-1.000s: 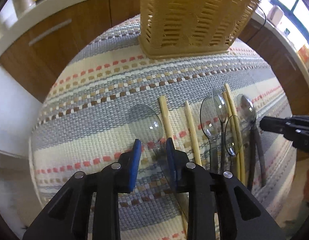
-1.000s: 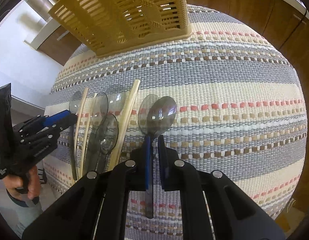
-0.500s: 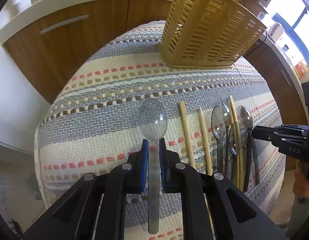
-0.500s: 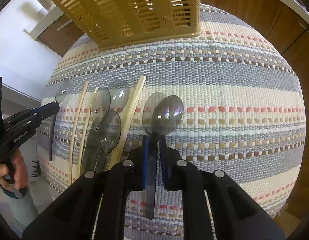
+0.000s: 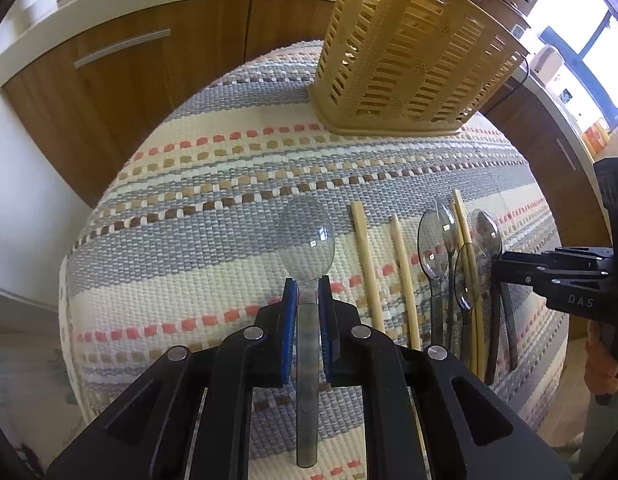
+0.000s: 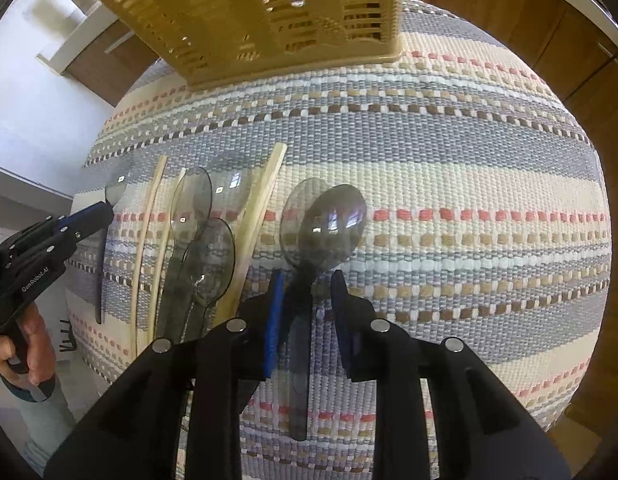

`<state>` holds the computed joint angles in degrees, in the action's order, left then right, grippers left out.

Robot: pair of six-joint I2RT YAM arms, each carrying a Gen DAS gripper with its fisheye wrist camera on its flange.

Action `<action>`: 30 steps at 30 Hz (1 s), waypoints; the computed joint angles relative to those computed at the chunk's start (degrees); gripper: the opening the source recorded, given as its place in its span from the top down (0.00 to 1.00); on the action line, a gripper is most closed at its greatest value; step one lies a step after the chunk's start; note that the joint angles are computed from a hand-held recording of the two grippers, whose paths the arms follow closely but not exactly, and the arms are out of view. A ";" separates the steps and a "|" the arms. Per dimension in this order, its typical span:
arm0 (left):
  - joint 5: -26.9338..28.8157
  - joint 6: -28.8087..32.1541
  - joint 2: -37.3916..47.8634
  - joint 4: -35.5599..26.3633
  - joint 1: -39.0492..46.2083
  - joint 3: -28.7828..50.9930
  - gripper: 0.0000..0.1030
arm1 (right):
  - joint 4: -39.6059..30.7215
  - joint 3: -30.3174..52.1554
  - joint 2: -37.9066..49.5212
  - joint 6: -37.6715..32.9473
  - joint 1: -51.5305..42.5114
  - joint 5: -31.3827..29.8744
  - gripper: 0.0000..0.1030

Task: Organize utensils
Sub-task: 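Lift both clear spoons and carry them over the yellow basket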

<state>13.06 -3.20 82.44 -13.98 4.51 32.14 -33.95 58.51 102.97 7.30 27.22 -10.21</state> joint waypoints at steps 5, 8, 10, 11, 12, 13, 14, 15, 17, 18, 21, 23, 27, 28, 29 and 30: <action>-2.10 -1.11 -0.62 1.07 -1.76 -0.73 0.91 | 0.09 0.56 0.41 0.81 3.34 3.68 0.88; -3.34 -2.13 -3.24 1.91 -2.83 -1.82 0.91 | 0.82 -1.00 -1.99 1.33 4.92 4.78 0.98; -2.44 -2.53 -5.45 1.65 -2.66 -2.21 0.91 | 2.07 -3.08 -5.30 0.88 5.27 5.21 0.99; -2.08 -2.71 -7.00 1.49 -2.56 -2.40 0.92 | 2.65 -3.85 -6.24 0.40 4.93 4.98 0.99; -1.96 -2.93 -8.33 1.36 -2.59 -2.51 0.92 | 3.37 -4.76 -7.73 0.12 4.79 4.43 0.99; -1.60 -3.17 -10.20 1.06 -2.54 -2.64 0.92 | 3.99 -5.69 -9.39 -0.19 4.61 3.49 0.99; -1.10 -3.18 -11.34 0.72 -2.25 -2.62 0.92 | 4.19 -6.54 -11.39 -0.32 4.60 2.62 0.99; -0.33 -3.32 -13.48 0.04 -1.84 -2.52 0.92 | 4.39 -6.87 -12.74 -0.60 4.38 1.96 0.99; 0.58 -3.65 -17.38 -1.12 -1.17 -2.19 0.92 | 5.89 -8.47 -16.33 -1.03 4.02 0.84 0.99; 0.72 -3.96 -19.09 -1.78 -1.08 -1.78 0.92 | 6.53 -8.99 -17.66 -1.25 3.75 0.26 0.99; 1.55 -4.68 -24.18 -3.40 -0.24 0.21 0.92 | 9.43 -10.58 -22.60 -2.22 1.60 -2.80 0.99; 1.70 -5.60 -25.98 -3.47 -0.24 2.21 0.92 | 12.92 -11.76 -26.38 -3.21 0.11 -4.32 0.99; 0.29 -7.72 -26.44 -0.58 -1.63 6.57 0.92 | 22.02 -12.32 -28.51 -1.68 -2.07 -9.65 0.99; -0.19 -8.14 -25.84 0.56 -2.02 7.63 0.92 | 23.69 -12.21 -28.92 -1.38 -2.52 -10.30 0.99; -1.22 -8.76 -24.70 2.16 -2.75 9.19 0.92 | 24.35 -11.41 -28.97 -1.14 -2.92 -10.83 0.99; -1.73 -9.31 -23.57 3.77 -3.22 10.45 0.92 | 24.86 -10.22 -29.17 -0.68 -3.69 -11.73 0.99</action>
